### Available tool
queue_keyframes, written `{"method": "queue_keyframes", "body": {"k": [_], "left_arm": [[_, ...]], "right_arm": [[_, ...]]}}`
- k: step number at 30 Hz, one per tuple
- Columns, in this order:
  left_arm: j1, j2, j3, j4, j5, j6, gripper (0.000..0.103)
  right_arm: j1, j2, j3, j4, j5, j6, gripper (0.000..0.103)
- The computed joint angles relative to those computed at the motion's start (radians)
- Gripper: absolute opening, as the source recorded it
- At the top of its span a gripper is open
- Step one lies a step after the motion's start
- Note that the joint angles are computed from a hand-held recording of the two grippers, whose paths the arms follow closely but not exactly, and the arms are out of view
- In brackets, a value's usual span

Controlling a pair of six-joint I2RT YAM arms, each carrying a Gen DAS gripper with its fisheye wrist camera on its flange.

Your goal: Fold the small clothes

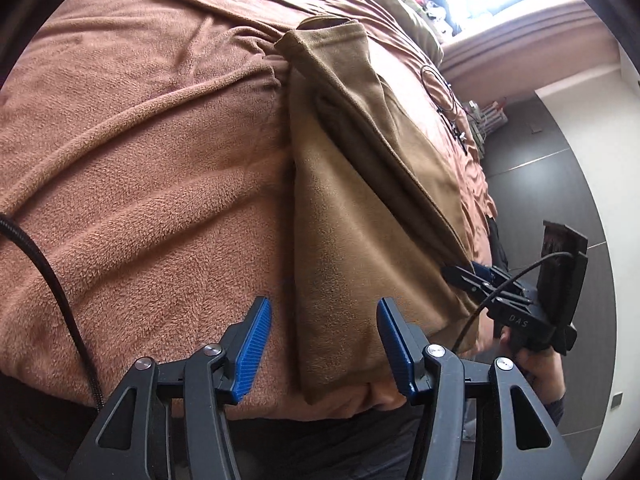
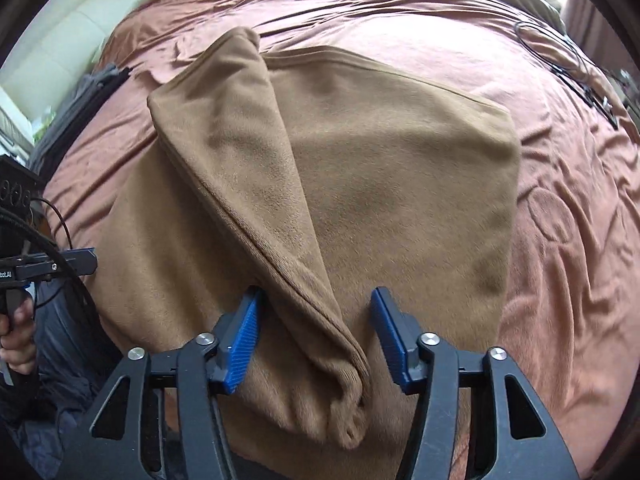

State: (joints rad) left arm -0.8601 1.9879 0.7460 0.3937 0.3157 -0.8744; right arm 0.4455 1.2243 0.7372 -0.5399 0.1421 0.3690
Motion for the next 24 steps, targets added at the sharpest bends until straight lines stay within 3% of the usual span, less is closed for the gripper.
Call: {"method": "queue_keyframes", "body": {"k": [2, 4, 6, 13, 16, 24], "left_arm": [[-0.002, 0.0, 0.011, -0.024, -0.007, 0.006, 0.051], [0.0, -0.003, 0.011, -0.035, -0.009, 0.01, 0.049], [0.001, 0.001, 0.017, -0.044, -0.011, 0.018, 0.049], [-0.002, 0.009, 0.052, -0.096, -0.025, 0.042, 0.049], [0.002, 0.011, 0.062, -0.104, -0.019, 0.039, 0.049], [-0.004, 0.023, 0.089, -0.114, -0.021, 0.04, 0.049]], "right_arm": [[-0.006, 0.008, 0.002, 0.017, 0.009, 0.007, 0.035], [-0.026, -0.017, -0.018, 0.043, -0.02, 0.029, 0.015], [-0.032, -0.054, -0.042, 0.057, -0.021, 0.045, 0.01], [-0.036, -0.228, -0.121, 0.048, -0.03, 0.101, 0.006], [-0.037, -0.348, -0.162, -0.011, -0.024, 0.128, 0.006], [-0.185, -0.661, -0.3, -0.123, -0.171, 0.151, 0.006]]}}
